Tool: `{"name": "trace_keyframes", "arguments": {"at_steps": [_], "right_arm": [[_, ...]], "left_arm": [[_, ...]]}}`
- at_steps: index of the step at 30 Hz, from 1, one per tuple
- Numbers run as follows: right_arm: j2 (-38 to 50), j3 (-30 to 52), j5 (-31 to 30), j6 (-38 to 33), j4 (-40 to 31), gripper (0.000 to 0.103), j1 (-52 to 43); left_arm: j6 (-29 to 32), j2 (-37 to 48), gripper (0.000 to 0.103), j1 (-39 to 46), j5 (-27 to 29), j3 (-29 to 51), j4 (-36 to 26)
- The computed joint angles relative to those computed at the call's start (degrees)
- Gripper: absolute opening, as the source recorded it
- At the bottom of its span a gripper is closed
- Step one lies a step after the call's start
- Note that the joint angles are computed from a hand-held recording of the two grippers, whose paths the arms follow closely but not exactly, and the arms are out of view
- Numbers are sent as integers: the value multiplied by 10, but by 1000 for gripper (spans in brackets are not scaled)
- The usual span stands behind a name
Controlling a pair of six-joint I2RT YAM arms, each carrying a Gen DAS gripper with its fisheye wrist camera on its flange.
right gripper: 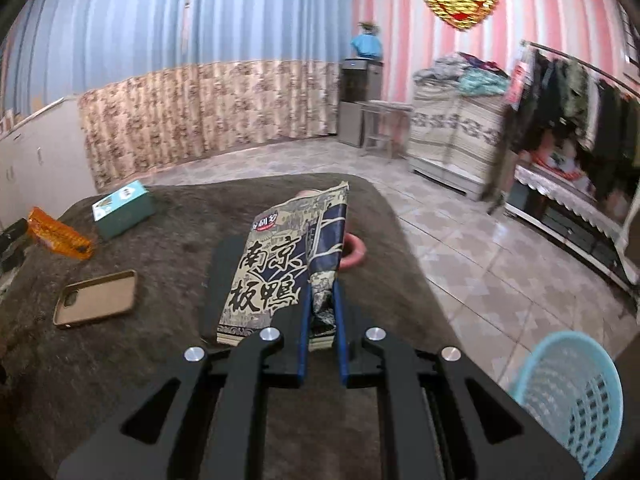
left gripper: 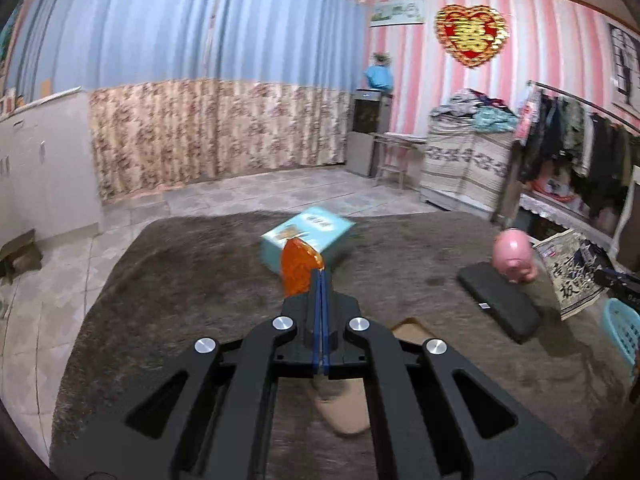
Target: Collect trash
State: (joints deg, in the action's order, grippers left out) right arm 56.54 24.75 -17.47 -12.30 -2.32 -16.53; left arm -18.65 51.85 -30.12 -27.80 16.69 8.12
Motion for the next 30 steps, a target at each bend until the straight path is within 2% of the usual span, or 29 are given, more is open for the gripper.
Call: {"name": "trace_keyframes", "arguments": {"at_steps": [4, 9, 10, 14, 15, 17, 18, 19, 21, 25, 28, 29, 30], "right_arm": [[-2, 1, -74, -30, -19, 11, -107], [-17, -8, -127, -53, -37, 11, -181], [-16, -8, -142, -62, -41, 11, -200], [-17, -22, -156, -69, -39, 11, -220], [-14, -24, -161, -73, -39, 11, -227], [-10, -39, -165, -78, -33, 11, -234], [-5, -45, -164, -80, -26, 11, -233], [0, -49, -169, -87, -24, 11, -240], [13, -58, -164, -87, -9, 11, -234], [22, -68, -158, -81, 4, 11, -219], [15, -75, -154, -86, 9, 11, -214], [12, -77, -153, -87, 10, 11, -214], [12, -77, -153, -87, 10, 11, -214]], "left_arm": [[-14, 7, 0, -93, -55, 42, -33], [-23, 28, 0, -180, -109, 83, -53], [-28, 39, 0, -190, -114, 92, -57], [-61, 65, 0, -178, -71, 103, -87], [-67, 69, 3, -176, -69, 100, -90], [-85, 90, 27, -170, -58, 92, -105], [-109, 107, 55, -174, -70, 84, -117], [-127, 117, 67, -174, -74, 80, -124], [-155, 134, 70, -165, -54, 63, -123], [-193, 236, 71, -135, -9, 56, -92], [-196, 267, 71, -119, -15, 73, -97], [-197, 268, 69, -115, -16, 74, -98], [-199, 268, 62, -114, -18, 72, -98]]}}
